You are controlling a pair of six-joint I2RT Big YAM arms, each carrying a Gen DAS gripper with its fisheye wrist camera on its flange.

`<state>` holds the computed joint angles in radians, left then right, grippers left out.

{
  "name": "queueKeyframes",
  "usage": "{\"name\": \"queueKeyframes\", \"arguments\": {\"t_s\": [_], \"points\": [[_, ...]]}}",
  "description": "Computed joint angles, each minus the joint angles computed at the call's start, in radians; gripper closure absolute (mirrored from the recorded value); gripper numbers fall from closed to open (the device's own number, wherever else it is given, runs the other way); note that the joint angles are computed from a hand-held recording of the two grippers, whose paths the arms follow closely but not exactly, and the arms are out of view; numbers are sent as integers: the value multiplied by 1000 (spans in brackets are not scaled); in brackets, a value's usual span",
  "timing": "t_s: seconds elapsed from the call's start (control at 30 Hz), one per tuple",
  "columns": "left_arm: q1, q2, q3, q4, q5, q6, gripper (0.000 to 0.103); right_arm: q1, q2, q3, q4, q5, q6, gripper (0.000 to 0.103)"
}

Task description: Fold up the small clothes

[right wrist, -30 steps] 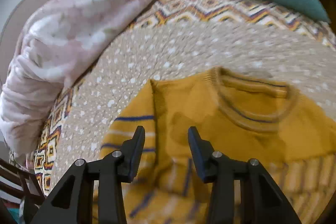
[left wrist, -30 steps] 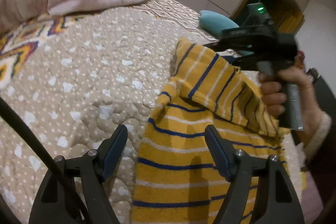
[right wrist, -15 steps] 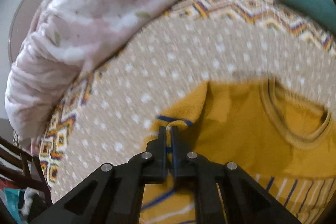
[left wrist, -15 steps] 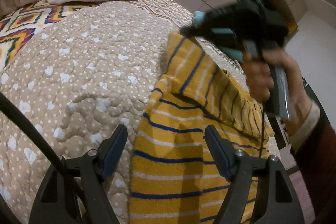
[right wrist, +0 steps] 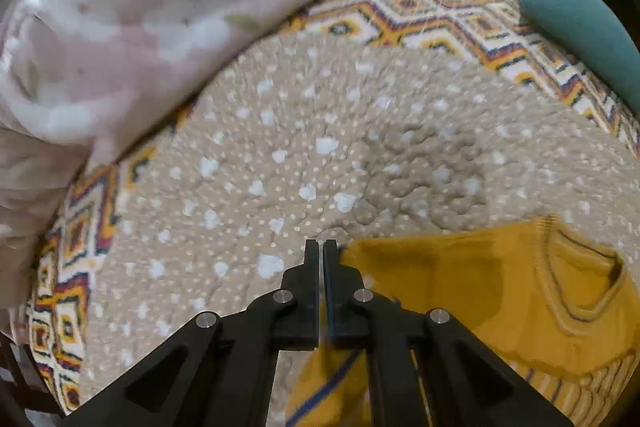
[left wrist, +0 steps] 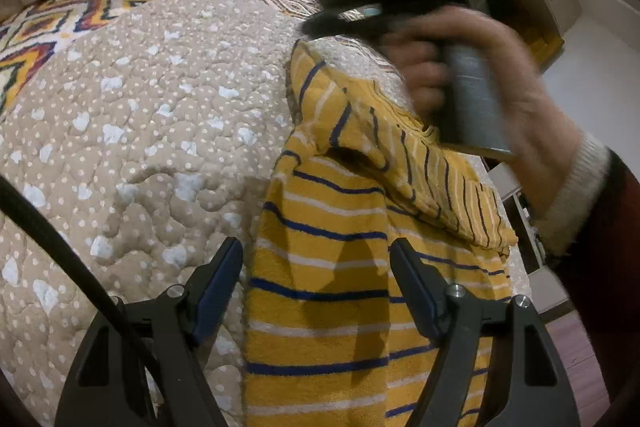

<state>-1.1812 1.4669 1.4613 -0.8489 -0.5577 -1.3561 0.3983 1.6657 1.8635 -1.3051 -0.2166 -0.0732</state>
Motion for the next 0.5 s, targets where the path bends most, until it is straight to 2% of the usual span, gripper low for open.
{"name": "queueKeyframes", "arguments": {"t_s": [0.03, 0.1, 0.13, 0.17, 0.23, 0.37, 0.5], "points": [[0, -2, -4, 2, 2, -1, 28, -18, -20, 1, -8, -5, -13, 95], [0, -2, -1, -5, 1, -5, 28, -83, -81, -13, -24, -32, -49, 81], [-1, 2, 5, -14, -2, -6, 28, -118, -108, -22, -32, -43, -66, 67], [-4, 7, 16, -32, -9, -9, 28, -182, -151, -42, -44, -45, -98, 59], [7, 14, 25, -44, -10, 0, 28, -273, -194, -61, -75, -35, -137, 58], [-6, 30, 59, -101, -40, -17, 28, -545, -263, -117, -94, 12, -203, 58], [-25, 39, 74, -113, -57, -25, 28, -746, -257, -141, -133, -66, -226, 58]]}}
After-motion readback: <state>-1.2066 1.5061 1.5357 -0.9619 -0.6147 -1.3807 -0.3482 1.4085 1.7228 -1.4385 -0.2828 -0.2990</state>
